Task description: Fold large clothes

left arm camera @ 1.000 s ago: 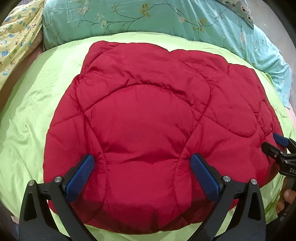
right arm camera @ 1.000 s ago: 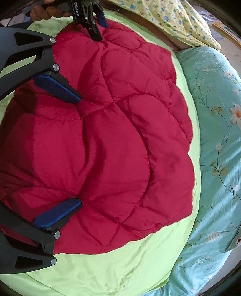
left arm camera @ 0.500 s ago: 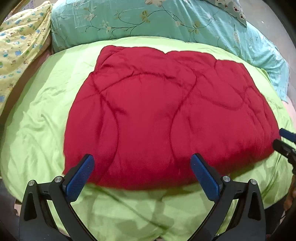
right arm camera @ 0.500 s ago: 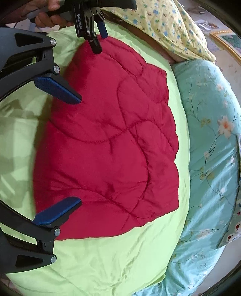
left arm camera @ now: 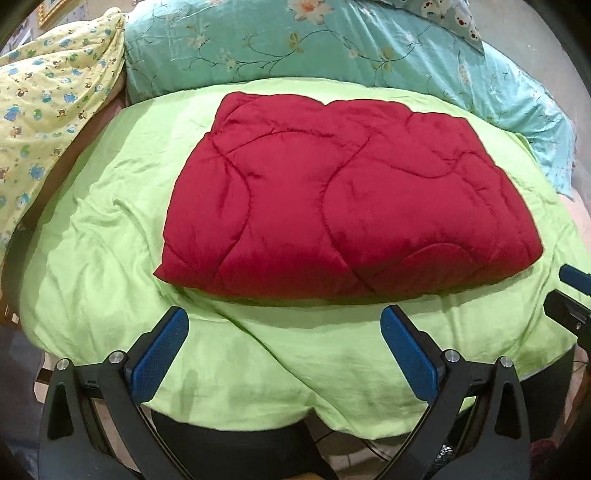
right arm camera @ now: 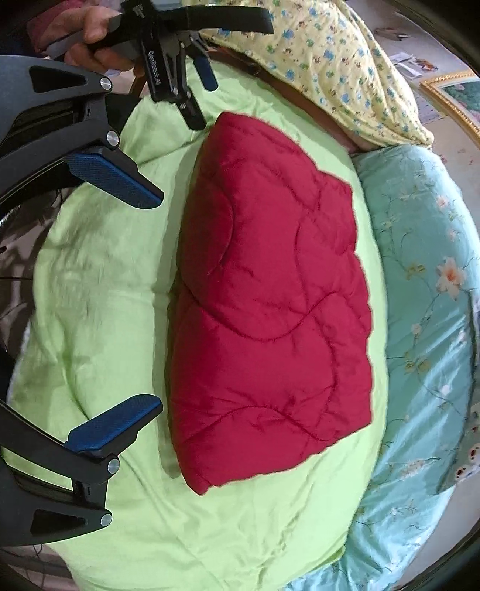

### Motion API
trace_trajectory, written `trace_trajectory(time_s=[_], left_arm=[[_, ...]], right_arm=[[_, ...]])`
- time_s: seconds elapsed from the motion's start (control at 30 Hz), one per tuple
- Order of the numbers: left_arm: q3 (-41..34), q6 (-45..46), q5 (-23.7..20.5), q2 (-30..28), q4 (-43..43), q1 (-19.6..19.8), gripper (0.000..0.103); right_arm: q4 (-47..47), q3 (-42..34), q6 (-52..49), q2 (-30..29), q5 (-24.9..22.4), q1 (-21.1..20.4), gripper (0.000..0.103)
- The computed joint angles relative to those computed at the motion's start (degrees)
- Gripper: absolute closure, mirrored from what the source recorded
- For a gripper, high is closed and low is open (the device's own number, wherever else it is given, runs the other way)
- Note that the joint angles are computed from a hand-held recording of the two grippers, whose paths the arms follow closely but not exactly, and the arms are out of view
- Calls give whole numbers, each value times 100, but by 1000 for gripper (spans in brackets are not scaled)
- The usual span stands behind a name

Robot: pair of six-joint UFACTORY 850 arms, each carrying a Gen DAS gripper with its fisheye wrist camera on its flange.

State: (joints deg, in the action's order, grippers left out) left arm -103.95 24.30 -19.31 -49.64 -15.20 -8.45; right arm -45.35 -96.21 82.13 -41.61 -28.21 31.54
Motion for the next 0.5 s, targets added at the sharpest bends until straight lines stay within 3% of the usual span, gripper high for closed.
trace_trajectory(time_s=[0.3, 0.5], left_arm=[[-157, -348, -44, 117, 292, -83, 0], [-428, -947, -177, -117, 744, -126, 0]], right_arm=[[-35, -496, -303, -63, -482, -3, 1], [-153, -565, 230, -282, -440, -104, 1]])
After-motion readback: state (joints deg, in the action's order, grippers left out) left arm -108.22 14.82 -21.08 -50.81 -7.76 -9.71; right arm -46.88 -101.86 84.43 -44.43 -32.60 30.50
